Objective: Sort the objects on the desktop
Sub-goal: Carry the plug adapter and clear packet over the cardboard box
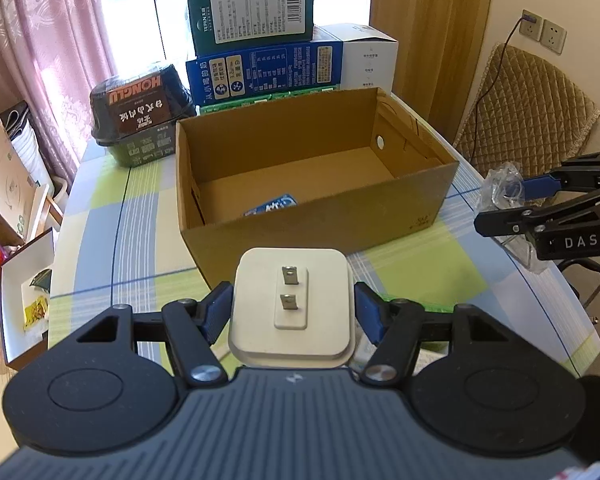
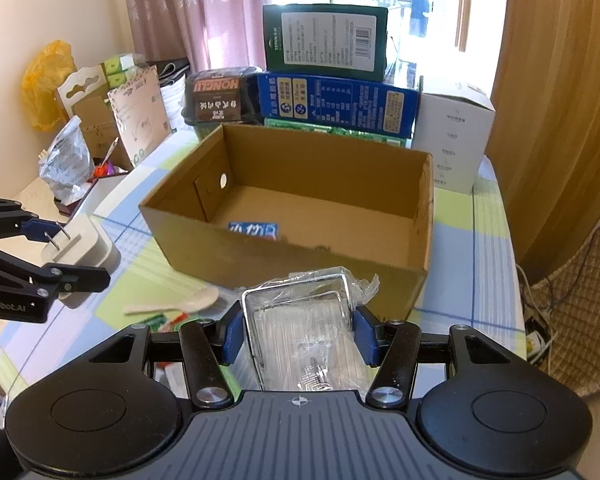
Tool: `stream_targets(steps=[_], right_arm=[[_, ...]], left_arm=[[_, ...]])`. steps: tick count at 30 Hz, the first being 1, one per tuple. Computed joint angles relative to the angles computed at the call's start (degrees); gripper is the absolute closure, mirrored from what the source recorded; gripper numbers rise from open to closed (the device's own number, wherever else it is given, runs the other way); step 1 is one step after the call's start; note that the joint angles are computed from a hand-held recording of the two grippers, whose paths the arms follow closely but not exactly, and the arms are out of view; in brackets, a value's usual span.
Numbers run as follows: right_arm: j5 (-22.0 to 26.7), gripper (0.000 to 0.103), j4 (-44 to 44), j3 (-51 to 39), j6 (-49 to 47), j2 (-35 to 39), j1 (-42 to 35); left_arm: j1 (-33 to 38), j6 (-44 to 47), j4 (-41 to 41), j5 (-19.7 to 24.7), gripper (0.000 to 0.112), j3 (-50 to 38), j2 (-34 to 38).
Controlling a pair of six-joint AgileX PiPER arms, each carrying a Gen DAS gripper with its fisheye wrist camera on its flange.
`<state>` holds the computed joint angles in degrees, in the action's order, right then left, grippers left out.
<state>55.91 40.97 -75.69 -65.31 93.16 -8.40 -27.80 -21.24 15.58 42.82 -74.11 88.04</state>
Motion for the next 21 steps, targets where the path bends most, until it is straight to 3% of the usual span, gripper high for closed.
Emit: stream_targets(steps=[21], right_arm=[[3.81, 0.051, -5.32, -39.44, 20.8, 26.05, 8.16]], left_arm=[[7.14, 12.09, -8.01, 2.96, 0.052, -30.71, 23.93]])
